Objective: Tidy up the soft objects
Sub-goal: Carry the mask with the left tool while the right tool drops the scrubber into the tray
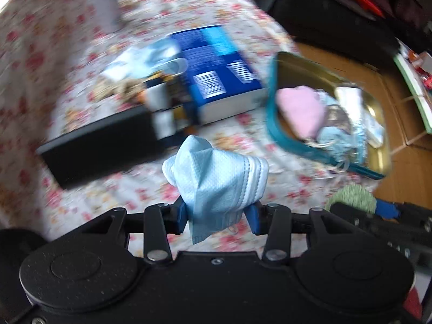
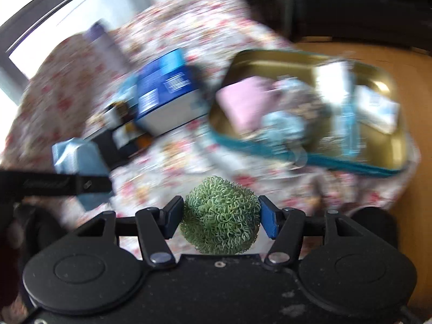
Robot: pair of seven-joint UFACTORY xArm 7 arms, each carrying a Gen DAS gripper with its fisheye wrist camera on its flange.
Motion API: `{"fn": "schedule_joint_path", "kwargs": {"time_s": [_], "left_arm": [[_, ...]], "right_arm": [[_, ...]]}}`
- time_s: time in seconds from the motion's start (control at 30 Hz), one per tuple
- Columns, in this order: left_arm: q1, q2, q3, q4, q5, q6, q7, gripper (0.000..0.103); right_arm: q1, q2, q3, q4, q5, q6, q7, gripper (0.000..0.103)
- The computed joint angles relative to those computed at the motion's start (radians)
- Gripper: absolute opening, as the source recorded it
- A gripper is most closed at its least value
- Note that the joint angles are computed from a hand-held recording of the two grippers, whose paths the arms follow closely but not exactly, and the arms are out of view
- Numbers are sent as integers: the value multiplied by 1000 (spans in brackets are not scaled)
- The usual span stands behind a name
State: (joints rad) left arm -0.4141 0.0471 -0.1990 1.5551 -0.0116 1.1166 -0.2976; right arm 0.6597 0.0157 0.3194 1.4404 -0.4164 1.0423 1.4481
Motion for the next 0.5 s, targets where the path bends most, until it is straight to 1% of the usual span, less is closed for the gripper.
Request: {"fn": "schedule_joint_path", "kwargs": {"time_s": [0.1,0.2,0.27,0.37,0.5], "left_arm": [[-22,51,-16,67,-6,-3,17,45],[-46,112,-20,152,-4,3,25,45],[-62,145,-19,200,-2,7,29,45],[-83,194,-16,265,-1,10,38,45],[-117,254,-8,342,20,14,35,45]], "right_arm": [[-30,-75,-14,-67,-3,40,51,59],[-76,-138,-7,-115,-24,99,85,59],[-108,-165,1,-129,-41,144,93,60],[-157,-194,3,-149,-64,181,86,60],[-210,-219,3,-172,-97,205,79,60]]}}
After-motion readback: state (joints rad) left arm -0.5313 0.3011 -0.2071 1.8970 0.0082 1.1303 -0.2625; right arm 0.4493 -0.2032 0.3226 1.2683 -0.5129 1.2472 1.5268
